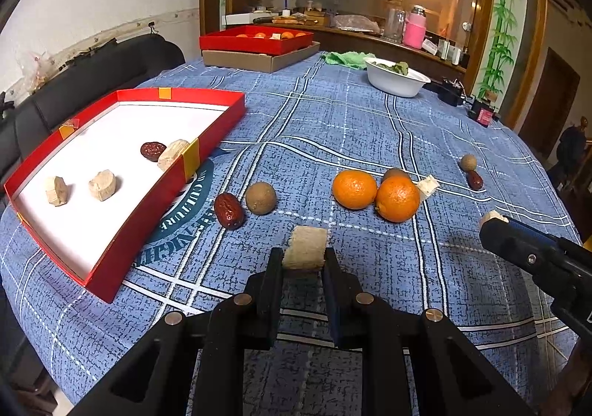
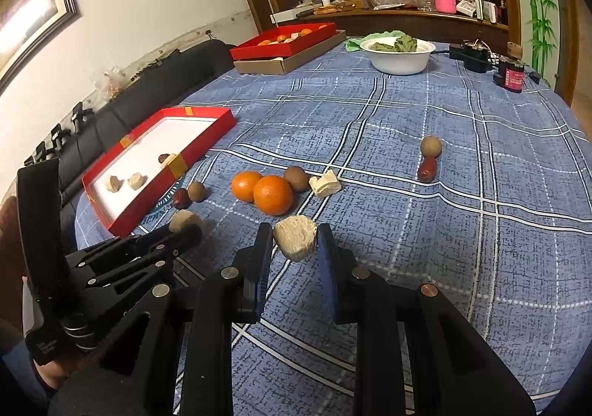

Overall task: Organize fruits
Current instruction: 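Lift and hold both cubes above the table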

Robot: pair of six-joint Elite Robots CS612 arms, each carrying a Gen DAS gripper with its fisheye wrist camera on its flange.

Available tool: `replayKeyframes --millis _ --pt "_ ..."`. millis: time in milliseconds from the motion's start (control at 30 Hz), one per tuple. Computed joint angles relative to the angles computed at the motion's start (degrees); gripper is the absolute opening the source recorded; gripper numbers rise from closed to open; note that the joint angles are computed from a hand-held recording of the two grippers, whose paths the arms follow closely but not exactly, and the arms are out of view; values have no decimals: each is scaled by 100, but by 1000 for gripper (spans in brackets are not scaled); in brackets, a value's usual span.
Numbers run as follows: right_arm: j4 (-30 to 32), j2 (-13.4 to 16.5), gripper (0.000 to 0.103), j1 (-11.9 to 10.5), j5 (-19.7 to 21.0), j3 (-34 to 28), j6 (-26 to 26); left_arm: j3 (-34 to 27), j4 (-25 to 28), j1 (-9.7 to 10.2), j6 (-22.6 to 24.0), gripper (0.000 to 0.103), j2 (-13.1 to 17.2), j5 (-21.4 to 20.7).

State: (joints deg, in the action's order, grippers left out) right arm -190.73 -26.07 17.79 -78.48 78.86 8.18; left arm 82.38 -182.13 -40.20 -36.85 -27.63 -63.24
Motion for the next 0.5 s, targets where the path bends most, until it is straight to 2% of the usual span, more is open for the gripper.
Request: replayKeyframes --millis 500 --pt "118 -13 23 71 -359 -27 -98 15 -90 12 4 19 2 -81"
